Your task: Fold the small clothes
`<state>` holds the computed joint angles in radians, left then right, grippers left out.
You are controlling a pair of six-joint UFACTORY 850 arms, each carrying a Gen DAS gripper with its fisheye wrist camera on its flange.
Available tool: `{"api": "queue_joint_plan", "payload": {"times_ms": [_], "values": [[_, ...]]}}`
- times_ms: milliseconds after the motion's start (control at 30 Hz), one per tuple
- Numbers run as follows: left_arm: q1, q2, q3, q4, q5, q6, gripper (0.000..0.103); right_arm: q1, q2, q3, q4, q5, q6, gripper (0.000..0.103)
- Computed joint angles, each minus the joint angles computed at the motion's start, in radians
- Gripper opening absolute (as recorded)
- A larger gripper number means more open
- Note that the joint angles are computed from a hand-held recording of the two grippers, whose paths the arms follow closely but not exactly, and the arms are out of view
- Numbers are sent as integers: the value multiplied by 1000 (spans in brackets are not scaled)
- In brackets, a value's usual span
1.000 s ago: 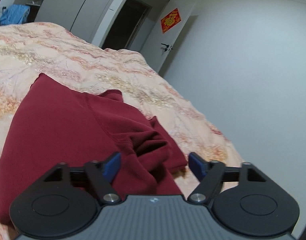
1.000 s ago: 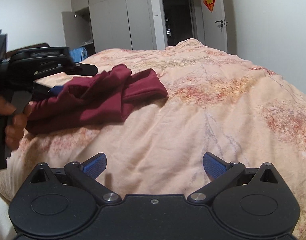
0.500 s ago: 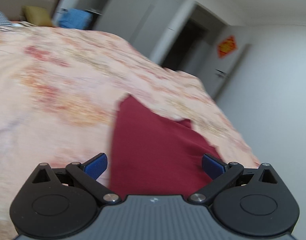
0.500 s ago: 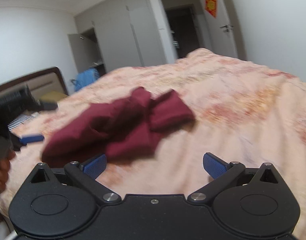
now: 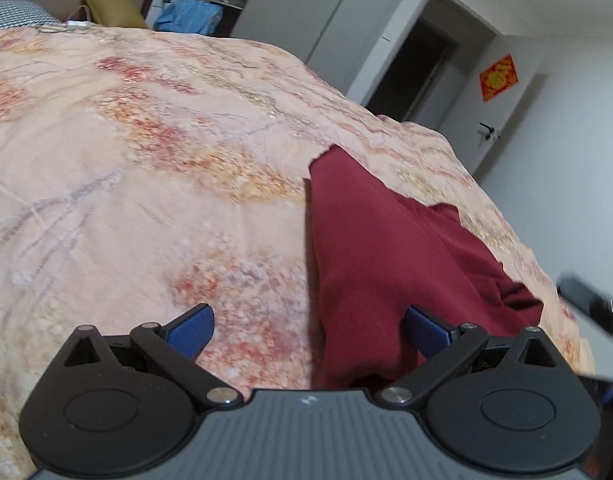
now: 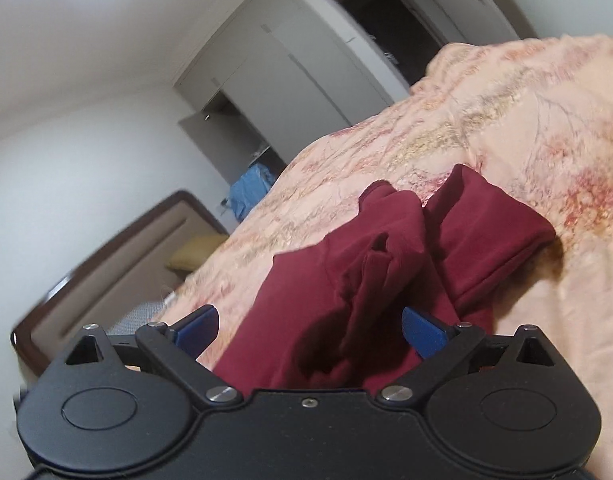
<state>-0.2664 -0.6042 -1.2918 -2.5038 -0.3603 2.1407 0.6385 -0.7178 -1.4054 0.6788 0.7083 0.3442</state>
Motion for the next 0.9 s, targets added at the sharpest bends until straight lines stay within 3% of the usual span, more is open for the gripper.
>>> {"api": "queue_joint_plan", "payload": {"times_ms": [200, 600, 667, 733, 900], "values": [[-17, -1, 11, -55, 6, 122, 102, -28, -29, -25, 35, -4, 167, 96], [-18, -1, 19, -70, -2, 149, 102, -74, -39, -11, -4, 16, 585, 67], [-17, 0, 19, -61, -4, 140, 102, -73, -44, -27, 51, -22, 543, 46], [-15, -1, 19, -46, -8, 127, 102, -70, -47, -39, 106, -44, 478, 34], [-12, -1, 16, -16, -8, 102, 102, -62, -55, -73, 210, -56, 212, 18]]}}
